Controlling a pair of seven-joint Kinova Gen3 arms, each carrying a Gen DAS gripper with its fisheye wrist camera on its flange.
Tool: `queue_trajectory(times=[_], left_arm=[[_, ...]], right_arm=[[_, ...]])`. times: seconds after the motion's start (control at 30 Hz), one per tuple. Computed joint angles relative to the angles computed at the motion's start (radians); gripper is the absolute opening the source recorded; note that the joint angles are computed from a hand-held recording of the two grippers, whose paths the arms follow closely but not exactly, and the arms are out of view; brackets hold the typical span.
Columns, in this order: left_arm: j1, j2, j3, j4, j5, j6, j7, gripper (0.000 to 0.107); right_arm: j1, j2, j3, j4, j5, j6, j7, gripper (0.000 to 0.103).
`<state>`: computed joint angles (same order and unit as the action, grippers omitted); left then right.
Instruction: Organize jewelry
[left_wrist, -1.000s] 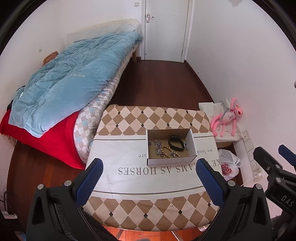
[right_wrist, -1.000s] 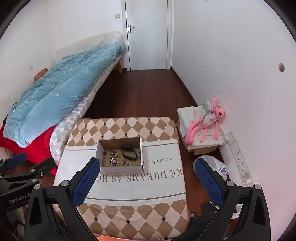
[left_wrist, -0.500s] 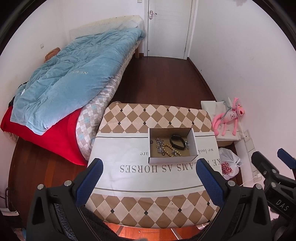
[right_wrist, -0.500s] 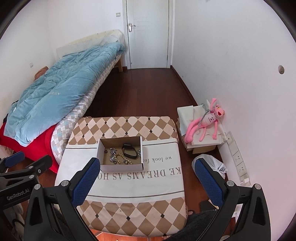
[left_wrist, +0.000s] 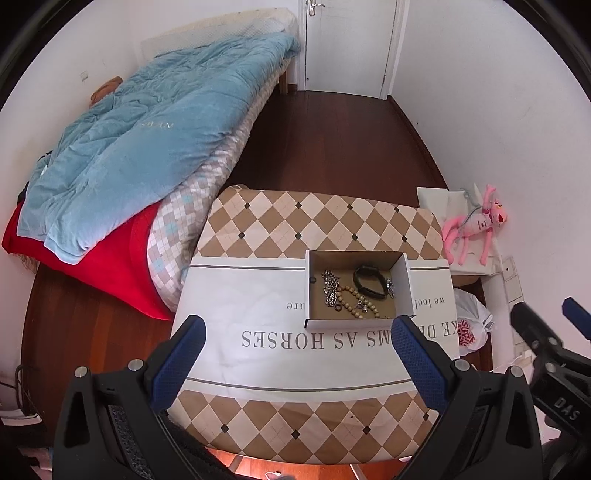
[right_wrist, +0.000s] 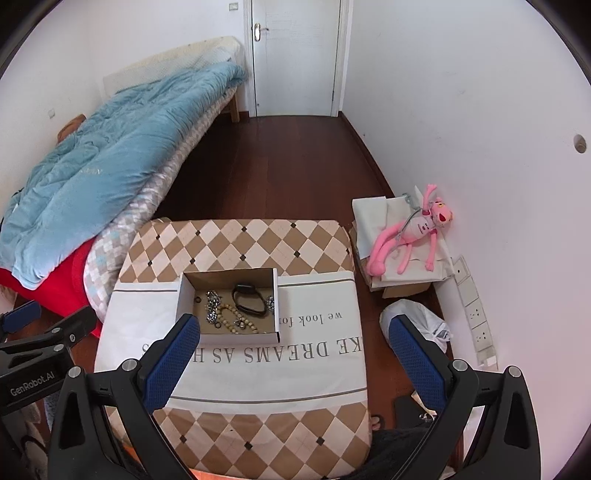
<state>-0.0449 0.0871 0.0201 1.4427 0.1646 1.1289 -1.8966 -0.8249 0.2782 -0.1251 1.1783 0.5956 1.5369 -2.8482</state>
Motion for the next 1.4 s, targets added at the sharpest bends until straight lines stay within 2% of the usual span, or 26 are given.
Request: queue_trajectory(times=[0.17, 0.4, 1.1, 1.4], left_arm=[[0.02, 0.036, 0.008, -0.012, -0.042, 0.001, 0.035, 0.102], [0.027, 0.066, 0.014, -0.018, -0.053, 0.012, 0.042, 0.102], [0.024, 0.067, 0.014, -0.016, -0.043, 0.018, 0.036, 0.102], [0.021, 0.052, 0.011, 0.012, -0.051, -0.011, 0.024, 0.102]], right_arm=[[0.042, 0.022, 0.008, 0.013, -0.053, -0.034, 0.035, 0.103], [0.068, 0.027, 0.015, 0.036, -0.1, -0.06, 0.052, 0.103], [0.066, 0.023, 0.012, 0.026, -0.108, -0.05, 0.068, 0.103], [0.067, 0.021, 0.013, 0.027, -0.109, -0.051, 0.074, 0.103]])
